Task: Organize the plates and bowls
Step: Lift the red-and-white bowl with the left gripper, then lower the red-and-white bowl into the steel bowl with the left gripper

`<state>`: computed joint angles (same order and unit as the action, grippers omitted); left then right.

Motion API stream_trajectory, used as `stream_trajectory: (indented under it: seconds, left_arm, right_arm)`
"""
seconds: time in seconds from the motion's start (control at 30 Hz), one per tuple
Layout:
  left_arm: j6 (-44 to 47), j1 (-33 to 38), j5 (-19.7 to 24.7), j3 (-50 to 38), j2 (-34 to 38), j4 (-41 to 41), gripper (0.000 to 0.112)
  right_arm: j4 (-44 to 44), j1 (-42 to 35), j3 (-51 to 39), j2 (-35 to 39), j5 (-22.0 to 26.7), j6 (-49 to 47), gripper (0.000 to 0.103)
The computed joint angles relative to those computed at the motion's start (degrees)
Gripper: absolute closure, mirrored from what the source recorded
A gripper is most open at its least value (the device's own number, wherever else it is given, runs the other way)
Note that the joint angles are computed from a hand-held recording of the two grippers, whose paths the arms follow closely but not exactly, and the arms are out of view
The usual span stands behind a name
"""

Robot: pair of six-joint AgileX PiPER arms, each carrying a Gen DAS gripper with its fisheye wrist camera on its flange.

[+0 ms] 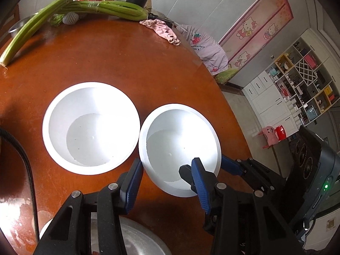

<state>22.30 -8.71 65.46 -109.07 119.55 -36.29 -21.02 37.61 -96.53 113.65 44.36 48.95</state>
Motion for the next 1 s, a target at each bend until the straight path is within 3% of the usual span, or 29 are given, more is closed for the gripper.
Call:
stream_trajectory:
  seconds: [0.47, 1.0]
  left_arm:
    - [7.7, 4.6, -2.0, 10.1, -9.2, -4.8, 0.066]
    - [17.2, 15.1, -0.9, 22.5, -18.7, -9.0, 0.066]
  right_arm:
    - [-5.4, 5.4, -3.8, -1.2, 3.8, 4.5, 0.048]
    - [-6.8, 13.7, -14.8, 4.0, 9.6, 5.4, 0.048]
